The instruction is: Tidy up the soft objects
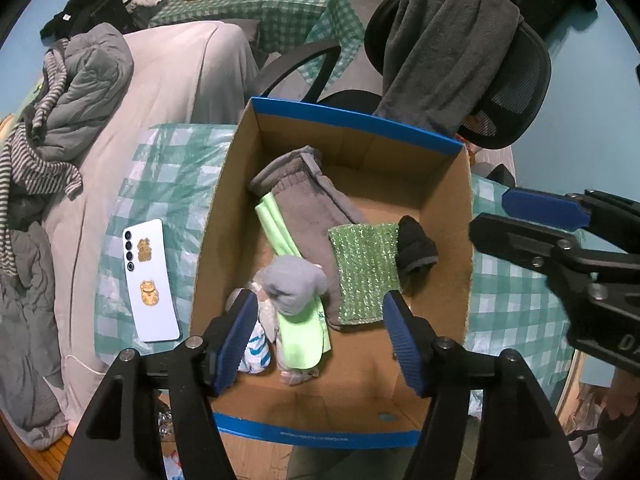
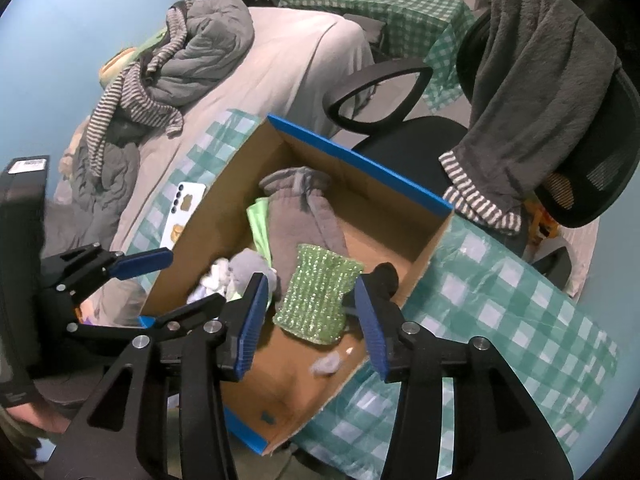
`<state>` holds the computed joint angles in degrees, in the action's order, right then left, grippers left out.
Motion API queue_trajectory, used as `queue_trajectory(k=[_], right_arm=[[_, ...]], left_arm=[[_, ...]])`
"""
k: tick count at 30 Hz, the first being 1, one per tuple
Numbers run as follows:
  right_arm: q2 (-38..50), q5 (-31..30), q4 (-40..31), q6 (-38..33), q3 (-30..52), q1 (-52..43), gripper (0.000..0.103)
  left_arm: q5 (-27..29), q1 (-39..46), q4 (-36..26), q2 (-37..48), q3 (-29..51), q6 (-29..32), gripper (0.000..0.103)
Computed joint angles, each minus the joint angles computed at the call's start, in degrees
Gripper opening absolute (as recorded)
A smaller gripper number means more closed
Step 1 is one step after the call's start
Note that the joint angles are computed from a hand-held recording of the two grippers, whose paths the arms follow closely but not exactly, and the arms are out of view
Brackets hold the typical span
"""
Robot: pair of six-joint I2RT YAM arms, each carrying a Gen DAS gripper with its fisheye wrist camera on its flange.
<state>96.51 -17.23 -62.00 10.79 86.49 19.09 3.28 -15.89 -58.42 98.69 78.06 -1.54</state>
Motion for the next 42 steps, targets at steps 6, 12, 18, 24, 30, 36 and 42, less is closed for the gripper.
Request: queue_trajectory(k=[6, 12, 18, 24, 30, 36, 42], right_arm=[[-3.17, 0.45, -2.29, -1.36, 1.37, -1.38, 0.049], [-6.02, 1.29, -4.62, -1.43, 2.98, -2.61, 0.057], [-8.65, 2.08, -6.47, -1.69, 3.59, -4.72, 0.063], [-11.46, 2.50, -8.17, -1.54, 3.07, -7.26, 0.064], [-14.26, 3.18, -9.59, -1.93, 2.72, -10.25, 0.064], [-16.94, 3.39, -11.83, -2.71, 2.86, -12.41, 0.064], [-19.30, 2.84, -13.11, -3.20, 2.18, -13.96, 0.064]], left_arm=[[-0.61, -1.37, -2.58, -1.93, 1.31, -1.67, 0.067], [-1.84, -3.23, -5.73, -4.86, 3.96, -3.61, 0.070], [-1.91, -4.73, -8.42, -7.21, 6.87, -6.84, 0.082], [-2.39, -6.76, -10.74, -8.85, 8.51, -8.66, 0.082], [-4.31, -10.07, -11.42, -10.58, 8.28, -10.22, 0.082], [-6.04, -14.09, -13.13, -11.48, 9.49, -11.55, 0.082], [-7.40, -16.35, -14.55, -11.83, 11.20, -13.14, 0.082]])
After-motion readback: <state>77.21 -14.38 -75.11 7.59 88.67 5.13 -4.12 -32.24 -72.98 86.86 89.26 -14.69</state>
